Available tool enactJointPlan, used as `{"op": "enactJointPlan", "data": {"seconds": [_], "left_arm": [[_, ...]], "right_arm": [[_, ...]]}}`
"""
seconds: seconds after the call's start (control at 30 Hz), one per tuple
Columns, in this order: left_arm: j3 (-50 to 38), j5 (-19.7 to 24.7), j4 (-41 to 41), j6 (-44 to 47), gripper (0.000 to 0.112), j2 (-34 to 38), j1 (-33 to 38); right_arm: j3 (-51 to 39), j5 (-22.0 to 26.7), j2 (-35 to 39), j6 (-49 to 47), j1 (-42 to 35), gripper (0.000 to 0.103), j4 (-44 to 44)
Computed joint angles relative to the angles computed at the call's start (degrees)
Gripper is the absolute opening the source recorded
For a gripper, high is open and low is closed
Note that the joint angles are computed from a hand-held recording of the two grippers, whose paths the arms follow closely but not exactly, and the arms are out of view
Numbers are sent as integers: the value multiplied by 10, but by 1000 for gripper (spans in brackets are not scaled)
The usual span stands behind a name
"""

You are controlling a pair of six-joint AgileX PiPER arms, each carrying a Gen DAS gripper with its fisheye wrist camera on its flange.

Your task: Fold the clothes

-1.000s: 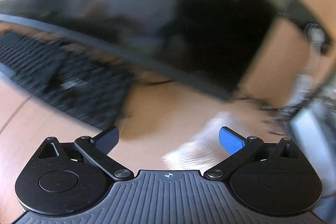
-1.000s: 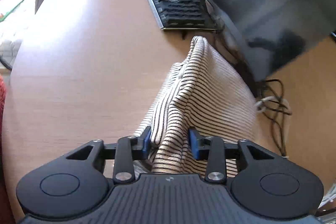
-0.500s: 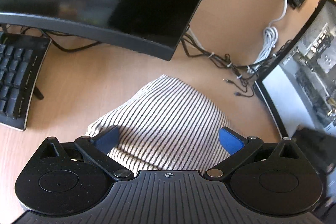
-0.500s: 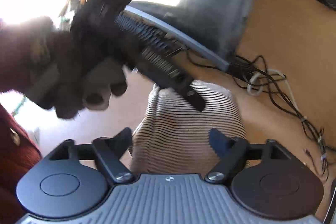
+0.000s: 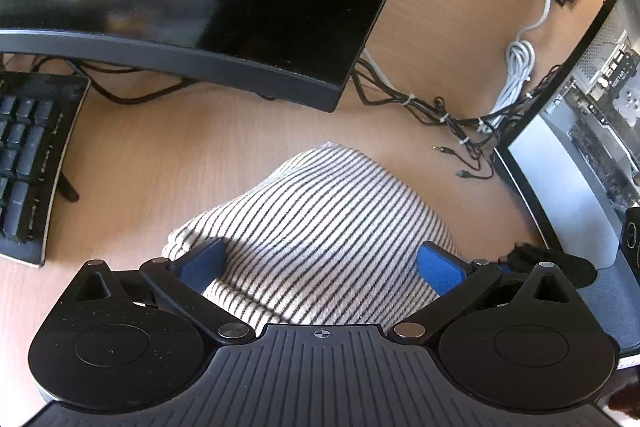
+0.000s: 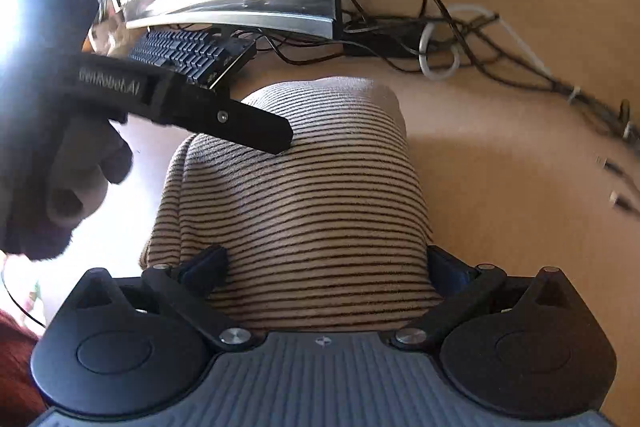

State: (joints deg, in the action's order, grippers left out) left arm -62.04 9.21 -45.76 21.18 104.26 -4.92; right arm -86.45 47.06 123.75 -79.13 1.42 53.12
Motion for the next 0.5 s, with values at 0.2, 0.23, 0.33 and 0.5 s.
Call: {"op": "enactJointPlan", "data": {"seconds": [0.2,0.23,0.33,0.5], "left_arm": [[-17,12,62,-52,103,8,-1],[-15,14,38,-27,103,6,2],[-3,11,-54,71,103,3,7],[10,4,-64,82,103,-6,4]], "right_arm": [[-78,74,43,116,-14,103,-14],[-69,89,31,112,-29,103,4],[-98,110,42,114,-59,100,66],[-224,125,119,244,-45,77,28]]}}
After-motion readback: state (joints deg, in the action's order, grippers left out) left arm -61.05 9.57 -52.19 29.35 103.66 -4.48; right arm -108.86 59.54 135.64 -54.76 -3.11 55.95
